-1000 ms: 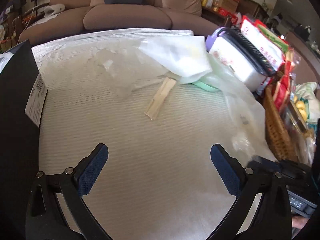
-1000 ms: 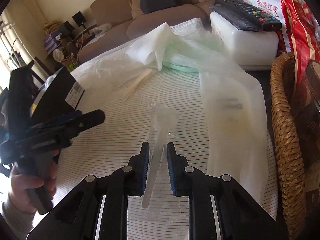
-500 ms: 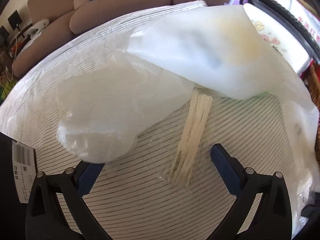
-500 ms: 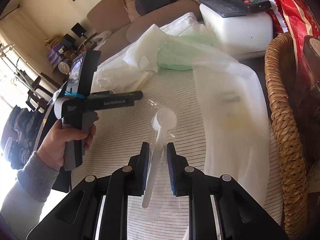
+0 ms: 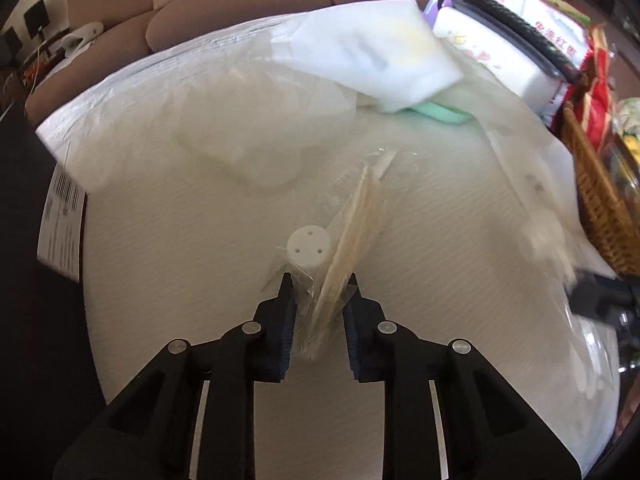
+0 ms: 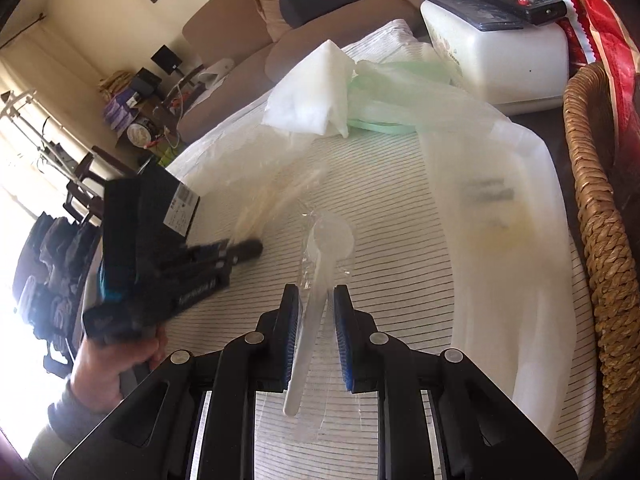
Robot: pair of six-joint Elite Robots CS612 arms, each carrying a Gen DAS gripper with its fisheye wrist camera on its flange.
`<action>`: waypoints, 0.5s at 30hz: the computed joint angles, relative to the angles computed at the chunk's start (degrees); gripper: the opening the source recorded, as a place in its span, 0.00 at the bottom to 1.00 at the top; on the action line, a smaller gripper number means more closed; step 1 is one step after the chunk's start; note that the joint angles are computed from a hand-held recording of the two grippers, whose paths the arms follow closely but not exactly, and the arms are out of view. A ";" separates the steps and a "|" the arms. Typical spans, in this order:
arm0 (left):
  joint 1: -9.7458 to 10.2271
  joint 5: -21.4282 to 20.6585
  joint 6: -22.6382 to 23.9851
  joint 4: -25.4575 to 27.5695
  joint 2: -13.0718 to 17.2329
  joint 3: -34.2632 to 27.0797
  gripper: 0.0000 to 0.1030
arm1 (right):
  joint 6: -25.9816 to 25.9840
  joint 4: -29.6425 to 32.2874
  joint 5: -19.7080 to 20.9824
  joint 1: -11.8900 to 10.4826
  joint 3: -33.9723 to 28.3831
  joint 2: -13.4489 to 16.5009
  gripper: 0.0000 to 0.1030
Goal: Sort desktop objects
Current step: 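Grasp the clear bag with the white spoon using the right gripper while the left gripper grasps the wooden sticks, then carry the spoon bag and wooden sticks over the white box with both grippers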
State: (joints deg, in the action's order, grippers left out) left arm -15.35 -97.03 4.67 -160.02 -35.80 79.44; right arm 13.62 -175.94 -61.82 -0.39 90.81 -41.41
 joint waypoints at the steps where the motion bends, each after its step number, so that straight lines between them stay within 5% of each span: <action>1: 0.04 -0.26 -0.80 -0.94 -1.41 2.85 0.20 | 0.39 0.05 0.63 0.00 0.02 0.09 0.17; 9: 0.34 -1.72 -3.72 -9.23 -10.54 20.60 0.20 | -2.41 4.38 -0.36 1.49 0.83 -0.73 0.17; 15: 2.44 -5.73 -7.42 -13.63 -12.61 23.49 0.20 | -4.60 2.19 -2.37 3.38 3.24 -3.12 0.17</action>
